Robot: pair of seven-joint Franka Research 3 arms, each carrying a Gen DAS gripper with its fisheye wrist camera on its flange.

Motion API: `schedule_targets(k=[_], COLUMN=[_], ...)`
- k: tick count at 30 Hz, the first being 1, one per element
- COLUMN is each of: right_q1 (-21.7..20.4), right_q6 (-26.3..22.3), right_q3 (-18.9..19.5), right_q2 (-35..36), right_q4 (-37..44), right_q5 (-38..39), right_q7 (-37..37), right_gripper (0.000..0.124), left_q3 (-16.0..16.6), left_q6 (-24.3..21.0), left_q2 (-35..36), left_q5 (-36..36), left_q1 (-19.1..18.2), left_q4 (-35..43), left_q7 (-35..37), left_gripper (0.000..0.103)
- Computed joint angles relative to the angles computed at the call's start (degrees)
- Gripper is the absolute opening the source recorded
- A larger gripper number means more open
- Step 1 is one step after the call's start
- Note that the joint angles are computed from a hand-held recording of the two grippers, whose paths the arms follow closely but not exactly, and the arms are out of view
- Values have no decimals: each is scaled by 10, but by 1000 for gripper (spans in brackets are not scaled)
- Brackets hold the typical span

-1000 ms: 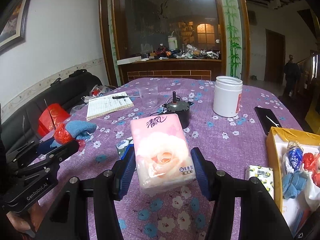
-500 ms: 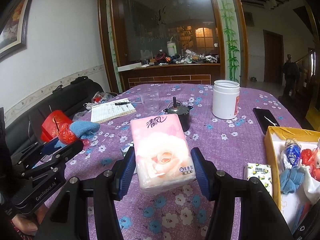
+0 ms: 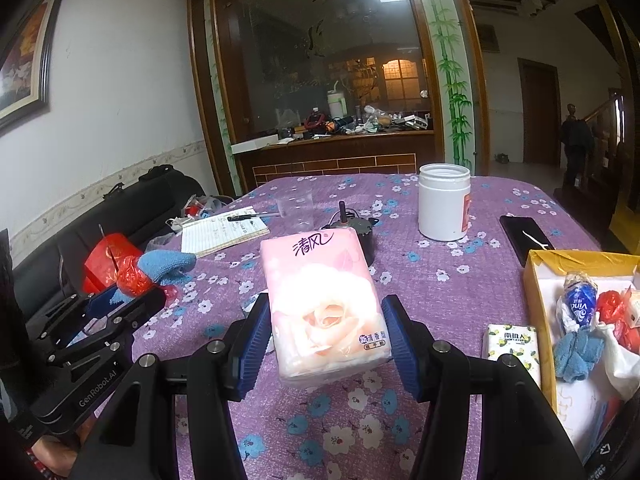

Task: Organize soft objects
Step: 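Lift the red bundle and pink pack and hold them above the table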

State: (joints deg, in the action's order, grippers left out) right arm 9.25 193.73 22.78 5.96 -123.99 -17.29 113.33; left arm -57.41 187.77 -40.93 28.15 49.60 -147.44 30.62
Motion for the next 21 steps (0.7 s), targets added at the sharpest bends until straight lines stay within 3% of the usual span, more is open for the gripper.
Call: schedule_targets(k=[5, 21], right_q1=[-39, -17], right_q6=[3, 25], right_q3=[26, -25], right_q2=[-3, -15], right_q4=[-3, -10], right_q5=[-46, -139], right_q7=[58, 169], right_gripper=[57, 57], left_q3=[-7, 6], left_q6=[-1, -29], left_q2=[-16, 32], left_q5=[-3, 29], left_q1=[6, -23], left_q4=[-1, 24], left_q7=[-5, -6], left_gripper=[38, 38])
